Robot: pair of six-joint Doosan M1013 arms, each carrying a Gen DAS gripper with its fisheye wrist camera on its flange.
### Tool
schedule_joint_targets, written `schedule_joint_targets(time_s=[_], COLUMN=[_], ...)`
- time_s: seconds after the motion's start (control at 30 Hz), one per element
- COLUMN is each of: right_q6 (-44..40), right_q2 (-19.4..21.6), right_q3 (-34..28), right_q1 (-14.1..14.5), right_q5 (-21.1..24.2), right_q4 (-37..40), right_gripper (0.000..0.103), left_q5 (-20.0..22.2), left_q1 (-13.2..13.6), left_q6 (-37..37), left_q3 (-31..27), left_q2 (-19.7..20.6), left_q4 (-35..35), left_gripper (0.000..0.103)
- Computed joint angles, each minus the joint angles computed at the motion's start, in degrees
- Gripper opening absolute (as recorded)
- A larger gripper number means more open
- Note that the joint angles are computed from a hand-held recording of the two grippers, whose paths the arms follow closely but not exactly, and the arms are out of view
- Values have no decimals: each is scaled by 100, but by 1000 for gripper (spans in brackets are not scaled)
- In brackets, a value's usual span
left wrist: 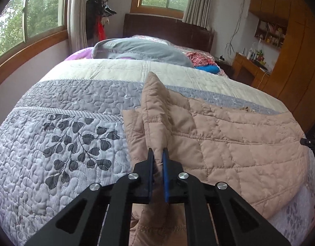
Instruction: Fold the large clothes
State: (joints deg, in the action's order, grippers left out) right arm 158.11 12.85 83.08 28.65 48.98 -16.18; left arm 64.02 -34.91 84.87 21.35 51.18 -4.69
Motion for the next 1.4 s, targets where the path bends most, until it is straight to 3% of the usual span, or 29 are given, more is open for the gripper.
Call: schedule_joint_targets(time_s=[0.17,0.37,0.5,0.57,0.63,0.7,0.83,0.93,1.07,1.17,1.4], right_q6=[-181,-237,151,471,758,880,584,312,240,232,199], right_q2=[121,247,235,216,231,200,461,711,1052,1147,1346], right_q3=[20,215,21,-116,-286,-391,-848,-1148,-1468,-1464,-1521], right_q1=[-113,-212,-61,109,300,523,816,927,1074,1070,1040], right_q5=[247,31,529,901,1372,1433,1560,1619,1984,1840,2031], right_q4=[353,751,216,-273,-757,-1075,-914,-714,-842,-715,-666], right_gripper=[8,12,24,24,24,24,24,24,24,24,23], left_q5=[719,614,1081,947,484,242,125,320,187,119,-52], left_q1=[-28,-201,-209,-189,-215,-262,-465,-613,-762,-799,-844], left_q6=[33,164,91,-173,-432,-523,-257,29,6,-75,-68], left_q3=[-675,-425,-995,-763,-143,231,621,565,822,968,1226], left_q2=[467,462,671,480,90,-168,-453,-406,-442,-454,-511], left_q4=[208,931,1008,1096,1277,1352,1175,849,972,1038,1215], left_gripper=[9,17,21,31,31,31,31,31,32,32,32])
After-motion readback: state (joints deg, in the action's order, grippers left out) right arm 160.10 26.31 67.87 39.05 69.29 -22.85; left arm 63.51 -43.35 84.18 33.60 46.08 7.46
